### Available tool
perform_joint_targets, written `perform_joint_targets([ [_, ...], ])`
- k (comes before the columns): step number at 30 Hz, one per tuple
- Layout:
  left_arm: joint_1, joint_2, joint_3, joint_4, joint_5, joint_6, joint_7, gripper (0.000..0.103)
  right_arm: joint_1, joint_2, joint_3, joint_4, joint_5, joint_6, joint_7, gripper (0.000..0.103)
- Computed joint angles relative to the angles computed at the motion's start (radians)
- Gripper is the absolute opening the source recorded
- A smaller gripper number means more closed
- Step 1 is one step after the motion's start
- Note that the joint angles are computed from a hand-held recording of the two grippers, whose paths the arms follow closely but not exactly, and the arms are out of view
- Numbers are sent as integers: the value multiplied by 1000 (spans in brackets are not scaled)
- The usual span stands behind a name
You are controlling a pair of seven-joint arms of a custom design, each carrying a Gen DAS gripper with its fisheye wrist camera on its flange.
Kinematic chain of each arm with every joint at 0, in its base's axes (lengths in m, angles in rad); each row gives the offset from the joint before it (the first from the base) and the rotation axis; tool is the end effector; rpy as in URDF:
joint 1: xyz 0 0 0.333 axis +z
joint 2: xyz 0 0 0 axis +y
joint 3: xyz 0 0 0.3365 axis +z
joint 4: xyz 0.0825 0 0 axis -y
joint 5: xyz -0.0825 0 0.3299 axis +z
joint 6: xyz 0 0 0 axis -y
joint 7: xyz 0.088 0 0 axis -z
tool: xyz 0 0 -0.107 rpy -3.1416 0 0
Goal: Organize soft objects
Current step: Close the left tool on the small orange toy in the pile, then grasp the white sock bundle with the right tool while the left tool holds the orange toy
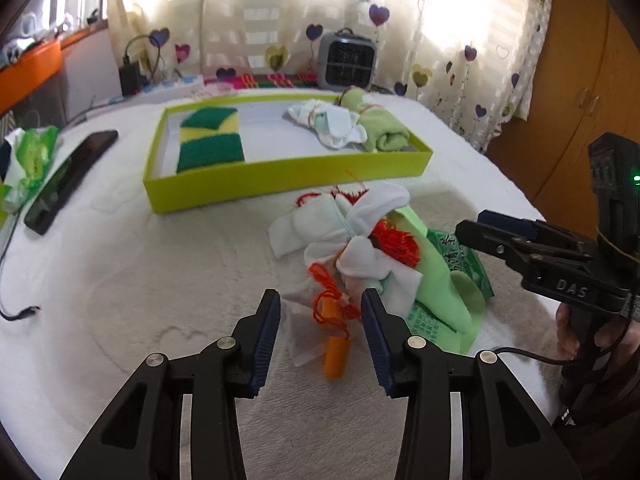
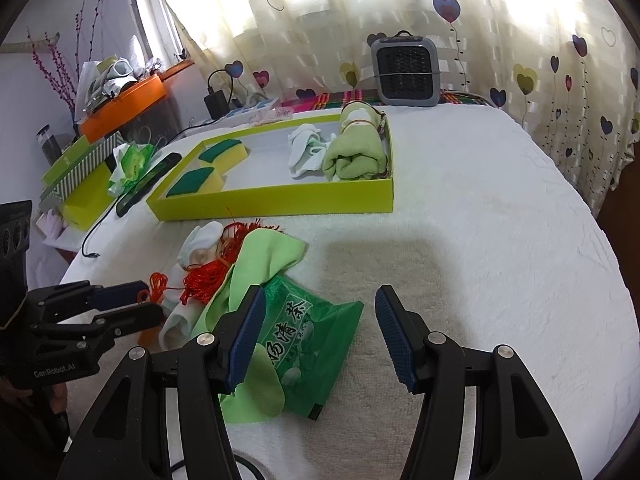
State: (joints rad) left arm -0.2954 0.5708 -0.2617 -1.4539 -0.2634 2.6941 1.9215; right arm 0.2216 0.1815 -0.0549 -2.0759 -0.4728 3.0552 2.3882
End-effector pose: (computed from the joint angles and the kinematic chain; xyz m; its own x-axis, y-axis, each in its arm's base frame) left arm 0.6374 -0.3287 0.4793 -0.6195 -0.7702 0.1516 -0.6448 0.3891 -0.6579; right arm 0.5675 0.1338 0.4852 -0.1004 -0.9725 -0.2103 -0.6871 0.2206 -0.6922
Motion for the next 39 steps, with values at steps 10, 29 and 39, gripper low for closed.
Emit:
perform_joint_targets([
  [10, 16, 41, -38, 64, -62, -92, 72, 27, 7, -2, -5, 1, -12, -4, 12, 58],
  [29, 66, 17, -46, 27, -159, -62, 85, 14, 19, -2, 3, 35, -59, -29, 32, 58],
  [39, 92, 3, -26, 3, -180, -45, 51, 14, 37, 20, 21, 82, -48, -11, -20, 58],
])
